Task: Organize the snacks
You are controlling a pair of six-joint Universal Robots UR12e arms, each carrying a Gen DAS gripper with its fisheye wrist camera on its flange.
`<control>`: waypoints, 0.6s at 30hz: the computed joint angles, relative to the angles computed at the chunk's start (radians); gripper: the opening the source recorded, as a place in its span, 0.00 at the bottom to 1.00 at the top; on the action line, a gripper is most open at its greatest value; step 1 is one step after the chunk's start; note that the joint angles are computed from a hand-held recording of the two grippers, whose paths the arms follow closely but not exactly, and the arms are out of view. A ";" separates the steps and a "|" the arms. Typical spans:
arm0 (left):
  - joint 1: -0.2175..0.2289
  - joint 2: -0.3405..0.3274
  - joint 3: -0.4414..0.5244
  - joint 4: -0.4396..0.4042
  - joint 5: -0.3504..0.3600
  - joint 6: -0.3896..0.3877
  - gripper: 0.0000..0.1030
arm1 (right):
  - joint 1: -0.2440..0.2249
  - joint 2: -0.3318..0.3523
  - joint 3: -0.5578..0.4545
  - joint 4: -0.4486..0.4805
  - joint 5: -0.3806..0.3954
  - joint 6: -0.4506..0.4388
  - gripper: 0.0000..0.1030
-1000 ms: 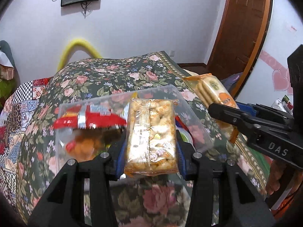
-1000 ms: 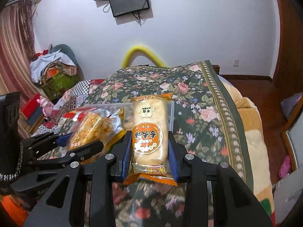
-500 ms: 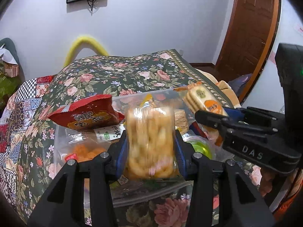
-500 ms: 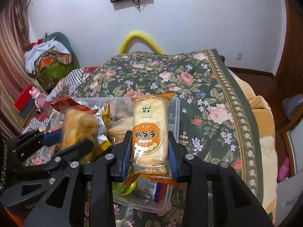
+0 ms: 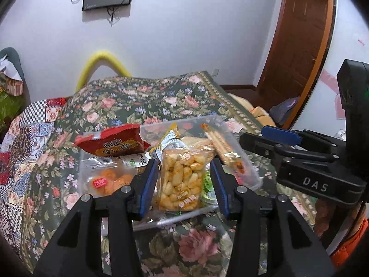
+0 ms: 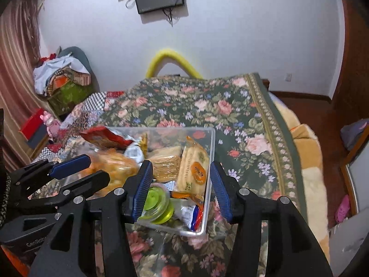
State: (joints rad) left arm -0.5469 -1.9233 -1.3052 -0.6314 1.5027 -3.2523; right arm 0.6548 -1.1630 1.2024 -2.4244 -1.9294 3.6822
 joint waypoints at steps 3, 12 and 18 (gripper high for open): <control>-0.005 0.034 -0.027 0.052 0.015 -0.008 0.45 | 0.018 -0.015 0.004 -0.033 -0.036 -0.018 0.47; -0.030 0.151 -0.114 0.238 0.087 0.007 0.45 | 0.097 -0.061 0.021 -0.189 -0.165 -0.098 0.47; -0.059 0.226 -0.185 0.350 0.165 0.032 0.61 | 0.149 -0.072 0.030 -0.279 -0.243 -0.151 0.57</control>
State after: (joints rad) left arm -0.6054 -1.6978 -1.4903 -0.2813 1.6677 -3.2200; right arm 0.8038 -1.2354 1.2320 -2.7037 -2.1724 3.5308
